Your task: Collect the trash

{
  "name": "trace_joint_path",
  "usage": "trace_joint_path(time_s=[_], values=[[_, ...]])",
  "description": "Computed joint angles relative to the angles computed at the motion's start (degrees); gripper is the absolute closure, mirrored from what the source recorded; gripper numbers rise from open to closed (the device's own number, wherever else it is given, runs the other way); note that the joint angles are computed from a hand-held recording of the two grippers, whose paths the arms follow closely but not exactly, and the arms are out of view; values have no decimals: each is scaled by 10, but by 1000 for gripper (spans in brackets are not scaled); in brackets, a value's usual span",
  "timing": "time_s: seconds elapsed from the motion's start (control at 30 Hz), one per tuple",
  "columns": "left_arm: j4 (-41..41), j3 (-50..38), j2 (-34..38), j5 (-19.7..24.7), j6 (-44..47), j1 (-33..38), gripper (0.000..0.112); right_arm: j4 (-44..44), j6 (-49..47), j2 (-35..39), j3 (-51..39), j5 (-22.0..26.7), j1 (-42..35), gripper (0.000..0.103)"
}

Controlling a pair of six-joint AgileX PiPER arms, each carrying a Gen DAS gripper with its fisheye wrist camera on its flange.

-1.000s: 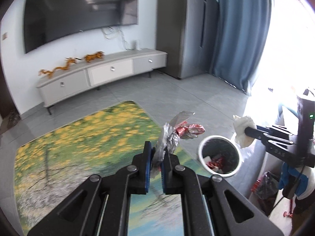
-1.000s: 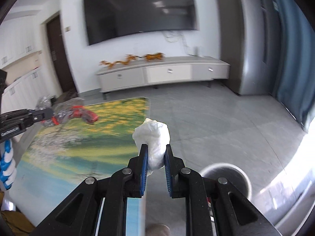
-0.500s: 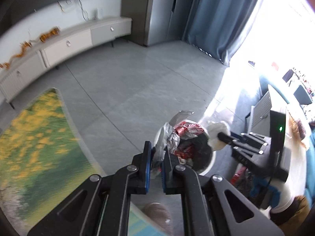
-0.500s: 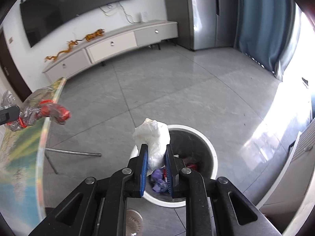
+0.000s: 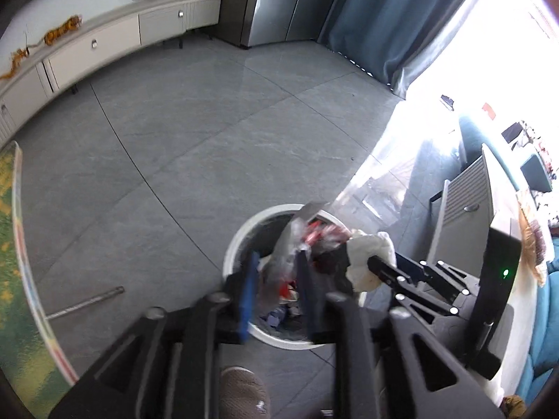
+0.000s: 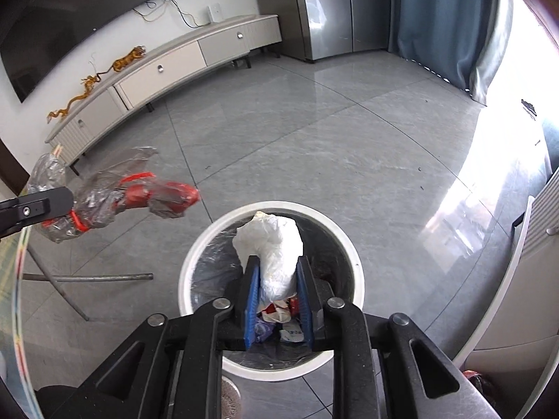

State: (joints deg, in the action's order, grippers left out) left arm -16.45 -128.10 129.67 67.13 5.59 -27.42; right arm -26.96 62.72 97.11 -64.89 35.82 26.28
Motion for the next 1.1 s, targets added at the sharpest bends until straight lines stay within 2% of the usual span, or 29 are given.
trace_joint_path(time_s=[0.03, 0.13, 0.27, 0.43, 0.6, 0.67, 0.8, 1.03, 1.1], values=[[-7, 0, 3, -4, -4, 2, 61, 2, -4, 1, 1, 0, -3, 80], [-34, 4, 9, -9, 4, 13, 60, 3, -5, 6, 3, 6, -6, 73], [-48, 46, -15, -26, 21, 27, 60, 2, -3, 11, 0, 15, -8, 70], [-36, 174, -105, -97, 53, 52, 60, -5, 16, 10, -9, 29, 10, 66], [-11, 290, -208, -159, 73, 96, 60, -22, 24, 16, -66, 62, 49, 59], [-10, 321, -241, -169, 84, 124, 59, -37, 30, 20, -105, 83, 79, 57], [-4, 384, -310, -188, 100, 187, 52, -59, 28, 39, -194, 124, 134, 52], [-46, 486, -432, -216, 207, 330, 48, -85, -19, 119, -407, 197, 233, 40], [-78, 507, -462, -209, 257, 394, 48, -86, -37, 150, -474, 215, 257, 36]])
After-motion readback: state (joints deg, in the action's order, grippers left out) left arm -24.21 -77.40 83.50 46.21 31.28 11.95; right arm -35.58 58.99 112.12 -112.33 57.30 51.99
